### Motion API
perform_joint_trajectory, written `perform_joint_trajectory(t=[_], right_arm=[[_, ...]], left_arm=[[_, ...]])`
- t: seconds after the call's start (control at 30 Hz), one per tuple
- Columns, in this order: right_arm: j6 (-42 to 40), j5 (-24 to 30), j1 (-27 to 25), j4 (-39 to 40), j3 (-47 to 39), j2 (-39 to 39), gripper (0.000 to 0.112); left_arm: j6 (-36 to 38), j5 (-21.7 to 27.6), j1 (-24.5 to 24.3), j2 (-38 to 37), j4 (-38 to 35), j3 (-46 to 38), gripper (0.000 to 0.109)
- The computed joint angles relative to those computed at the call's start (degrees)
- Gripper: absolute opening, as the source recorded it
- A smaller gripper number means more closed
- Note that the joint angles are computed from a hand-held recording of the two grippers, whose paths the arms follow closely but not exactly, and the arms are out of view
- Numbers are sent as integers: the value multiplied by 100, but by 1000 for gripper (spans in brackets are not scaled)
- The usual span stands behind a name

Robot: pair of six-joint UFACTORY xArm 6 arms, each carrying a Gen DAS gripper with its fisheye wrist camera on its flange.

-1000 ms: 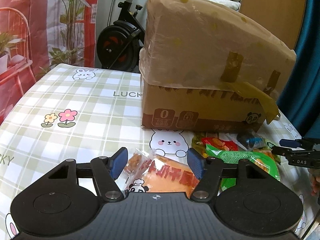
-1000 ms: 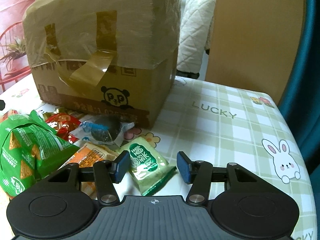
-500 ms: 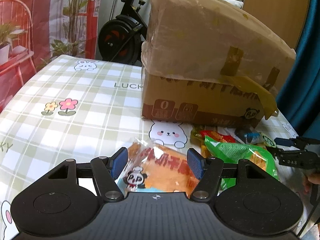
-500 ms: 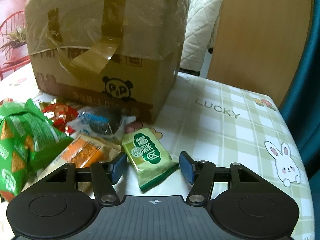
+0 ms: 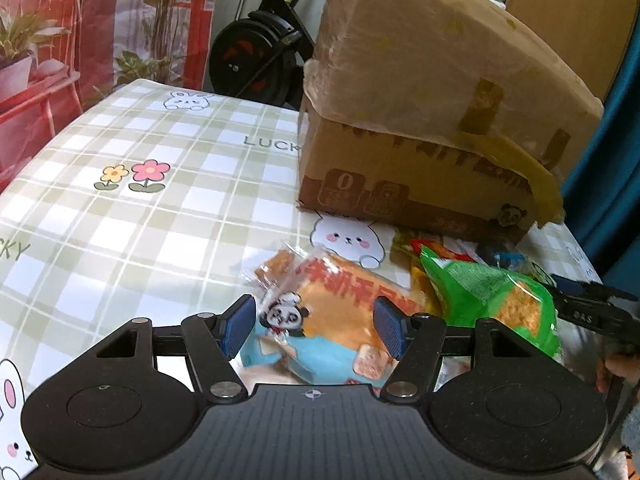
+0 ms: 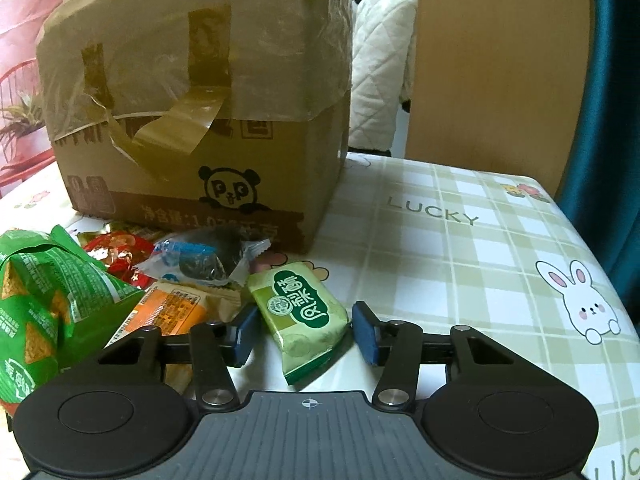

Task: Organize snacks
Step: 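Grasp the small orange jerky packet with the left tool while the right tool approaches the green square packet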

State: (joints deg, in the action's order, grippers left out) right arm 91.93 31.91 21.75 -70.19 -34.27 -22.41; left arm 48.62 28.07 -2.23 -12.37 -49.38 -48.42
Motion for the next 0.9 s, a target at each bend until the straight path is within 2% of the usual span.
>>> perform_joint_trajectory(t=[0.13, 0.23, 0.43, 0.5, 0.6, 0.7, 0.77, 0.9], right_arm=[[238, 146, 37, -96, 48, -89, 46], [274, 150, 51, -95, 59, -99, 46], [234, 106, 29, -83, 47, -69, 46], [259, 141, 52, -81, 32, -54, 46], [312, 142, 57, -98, 45, -69, 46], [313, 146, 63, -97, 50, -70, 46], [284, 155, 64, -83, 44, -65, 46], [256, 223, 104, -61, 28, -53, 46]], left_arm=[[16, -31, -18, 290, -111, -269, 67], [60, 310, 22, 386, -239, -401, 62], [610, 766, -14, 144, -533, -202, 62], [769, 786, -21, 157, -619, -220, 62], [940, 483, 38, 249, -956, -345, 62], [1184, -163, -26, 449, -1050, -493, 62], [1393, -540, -102, 671, -970, -585, 62], [1608, -874, -214, 1024, -651, -642, 62]])
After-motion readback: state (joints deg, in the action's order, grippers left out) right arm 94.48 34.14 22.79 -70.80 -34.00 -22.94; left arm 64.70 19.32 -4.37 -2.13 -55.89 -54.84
